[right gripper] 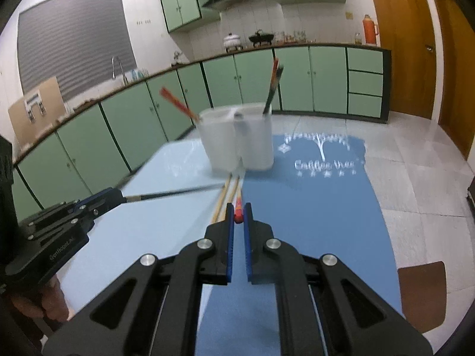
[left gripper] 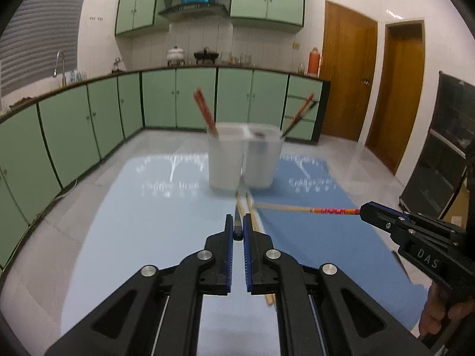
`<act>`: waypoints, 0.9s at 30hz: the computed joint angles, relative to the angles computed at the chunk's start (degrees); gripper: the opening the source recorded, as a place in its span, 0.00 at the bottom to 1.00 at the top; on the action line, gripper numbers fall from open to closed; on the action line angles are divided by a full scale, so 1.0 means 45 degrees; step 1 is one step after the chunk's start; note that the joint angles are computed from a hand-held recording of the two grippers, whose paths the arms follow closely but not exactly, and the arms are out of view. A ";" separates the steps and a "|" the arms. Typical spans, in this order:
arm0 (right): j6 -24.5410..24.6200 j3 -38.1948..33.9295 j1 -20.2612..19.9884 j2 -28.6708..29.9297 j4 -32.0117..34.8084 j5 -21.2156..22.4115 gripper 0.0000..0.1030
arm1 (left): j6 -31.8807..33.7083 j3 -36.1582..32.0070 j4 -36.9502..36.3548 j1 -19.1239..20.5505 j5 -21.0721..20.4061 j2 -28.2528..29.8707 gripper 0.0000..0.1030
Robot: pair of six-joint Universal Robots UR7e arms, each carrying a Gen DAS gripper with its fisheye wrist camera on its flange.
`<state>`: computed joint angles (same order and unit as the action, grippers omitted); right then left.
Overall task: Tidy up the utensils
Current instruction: 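Carry both chopsticks over the white holder and open both tools to drop them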
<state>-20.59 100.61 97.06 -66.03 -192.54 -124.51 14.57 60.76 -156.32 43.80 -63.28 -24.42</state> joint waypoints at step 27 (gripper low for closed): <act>-0.1253 -0.3580 0.0892 0.0263 0.2167 0.0666 0.05 | 0.0957 -0.3490 0.0918 -0.0133 -0.1439 0.1059 0.06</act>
